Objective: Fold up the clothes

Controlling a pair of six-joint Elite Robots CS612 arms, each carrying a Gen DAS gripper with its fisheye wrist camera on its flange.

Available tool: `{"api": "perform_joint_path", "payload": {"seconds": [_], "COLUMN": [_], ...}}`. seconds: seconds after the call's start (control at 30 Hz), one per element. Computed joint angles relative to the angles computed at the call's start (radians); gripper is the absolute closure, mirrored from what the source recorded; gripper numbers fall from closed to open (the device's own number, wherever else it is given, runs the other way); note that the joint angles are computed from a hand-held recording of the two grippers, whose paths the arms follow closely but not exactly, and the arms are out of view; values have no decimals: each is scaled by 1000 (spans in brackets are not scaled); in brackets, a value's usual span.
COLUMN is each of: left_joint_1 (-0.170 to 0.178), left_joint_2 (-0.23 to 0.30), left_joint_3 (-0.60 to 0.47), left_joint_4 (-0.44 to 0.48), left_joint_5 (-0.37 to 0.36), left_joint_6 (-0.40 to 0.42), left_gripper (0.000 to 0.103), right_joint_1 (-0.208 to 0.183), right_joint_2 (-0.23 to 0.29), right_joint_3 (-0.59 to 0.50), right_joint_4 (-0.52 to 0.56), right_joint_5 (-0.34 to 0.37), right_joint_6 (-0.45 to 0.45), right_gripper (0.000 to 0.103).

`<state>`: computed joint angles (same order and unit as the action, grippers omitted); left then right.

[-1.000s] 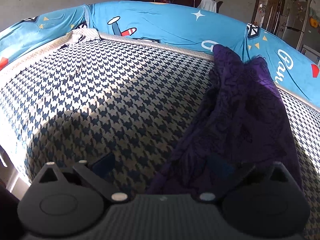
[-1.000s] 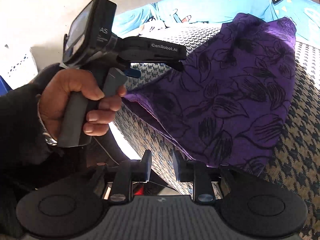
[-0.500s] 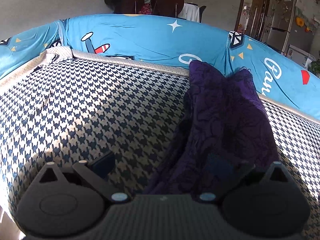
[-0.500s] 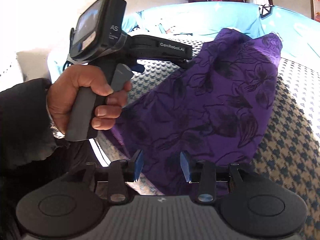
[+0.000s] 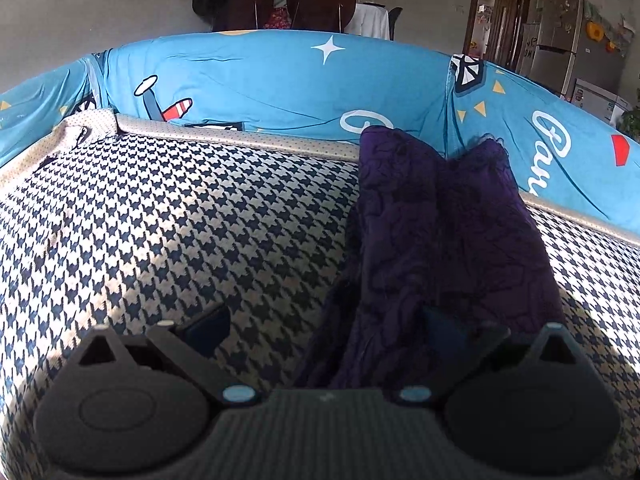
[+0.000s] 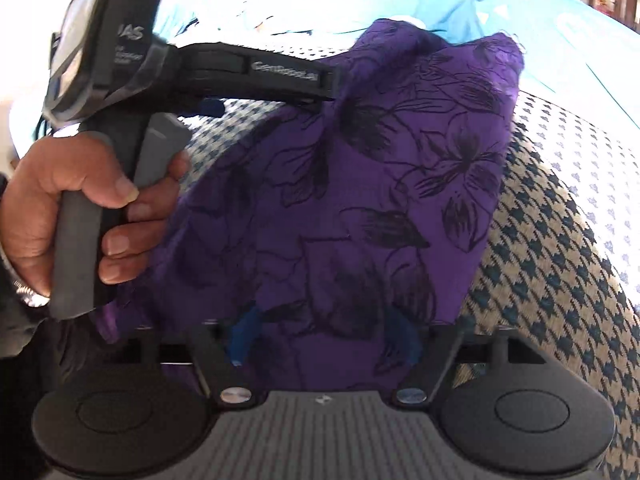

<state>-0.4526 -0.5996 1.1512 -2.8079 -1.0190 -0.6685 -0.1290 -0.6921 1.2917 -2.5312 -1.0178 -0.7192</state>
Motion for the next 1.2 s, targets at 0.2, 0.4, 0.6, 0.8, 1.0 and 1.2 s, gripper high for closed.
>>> {"api": "perform_joint_path", "payload": {"seconds": [0.2, 0.4, 0.6, 0.8, 1.0, 1.2], "left_joint_1": [12, 16, 21, 8, 18, 34], "left_joint_2": [11, 16, 9, 1, 13, 50], "left_joint_3": [-1, 16, 26, 21, -26, -113], "left_joint_4": [75, 71, 55, 36, 35, 65], "left_joint_5": [24, 20, -9, 21, 5, 1], "left_joint_6": [-93, -150, -188, -135, -141, -121], "left_gripper": [0, 0, 0, 0, 0, 0], "right_joint_1": [-9, -6, 1, 2, -6, -6], "right_joint_2": [15, 11, 4, -1, 5, 7], "right_joint_3": [-21, -9, 16, 45, 57, 26], "right_joint_4": [41, 32, -19, -80, -139, -62], "right_joint_5": [63, 55, 16, 8, 51, 55], "right_joint_6": [72, 33, -40, -68, 51, 62], "right_gripper": [9, 0, 0, 0, 0, 0]}}
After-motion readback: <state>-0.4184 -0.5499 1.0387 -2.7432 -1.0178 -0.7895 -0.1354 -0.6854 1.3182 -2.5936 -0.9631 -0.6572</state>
